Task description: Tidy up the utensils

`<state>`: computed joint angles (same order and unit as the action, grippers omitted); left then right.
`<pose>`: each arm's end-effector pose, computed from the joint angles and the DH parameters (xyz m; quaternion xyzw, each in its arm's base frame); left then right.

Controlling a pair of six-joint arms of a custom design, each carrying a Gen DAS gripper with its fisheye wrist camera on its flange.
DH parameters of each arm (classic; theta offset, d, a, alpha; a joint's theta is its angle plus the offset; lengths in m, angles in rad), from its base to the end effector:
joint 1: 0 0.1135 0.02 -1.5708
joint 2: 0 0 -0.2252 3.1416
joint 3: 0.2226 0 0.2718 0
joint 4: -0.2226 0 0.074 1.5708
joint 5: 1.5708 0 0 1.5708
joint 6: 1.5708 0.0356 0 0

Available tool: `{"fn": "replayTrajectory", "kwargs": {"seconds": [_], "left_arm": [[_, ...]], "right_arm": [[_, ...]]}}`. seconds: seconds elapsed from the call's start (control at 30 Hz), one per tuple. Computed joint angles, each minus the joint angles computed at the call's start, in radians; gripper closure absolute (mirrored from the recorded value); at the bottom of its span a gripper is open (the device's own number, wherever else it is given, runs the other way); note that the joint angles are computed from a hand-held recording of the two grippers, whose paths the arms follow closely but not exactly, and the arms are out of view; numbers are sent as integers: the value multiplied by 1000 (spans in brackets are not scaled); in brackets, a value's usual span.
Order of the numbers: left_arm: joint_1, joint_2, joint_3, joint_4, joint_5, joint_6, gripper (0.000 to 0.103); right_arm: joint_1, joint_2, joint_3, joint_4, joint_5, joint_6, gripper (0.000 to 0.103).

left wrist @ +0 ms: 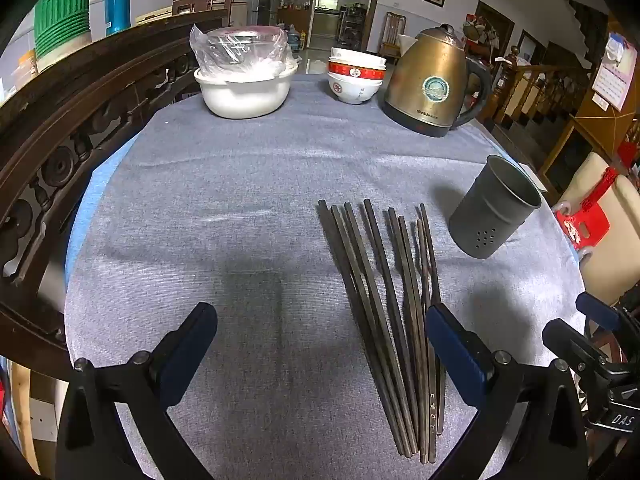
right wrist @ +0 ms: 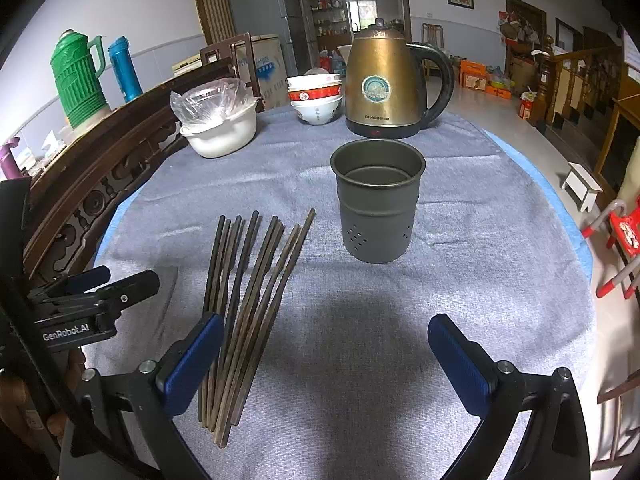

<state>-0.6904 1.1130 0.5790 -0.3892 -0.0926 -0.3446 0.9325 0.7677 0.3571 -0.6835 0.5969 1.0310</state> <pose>0.1912 -0.1536 0.1449 0.1484 0.9354 -0.1191 0.2979 0.1188 0.1266 0.1272 0.1151 0.9242 0.0289 0.3629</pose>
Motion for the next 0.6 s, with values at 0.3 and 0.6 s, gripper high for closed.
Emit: {"fn": "replayTrajectory", "kwargs": {"seconds": [0.3, 0.6], "left_arm": [[3, -1, 8, -14, 0, -3, 0], [-13, 35, 18, 8, -14, -7, 0]], "right_arm": [[-2, -2, -4, -2, -3, 0, 0], [-15, 0, -9, 10, -16, -11, 0]]}}
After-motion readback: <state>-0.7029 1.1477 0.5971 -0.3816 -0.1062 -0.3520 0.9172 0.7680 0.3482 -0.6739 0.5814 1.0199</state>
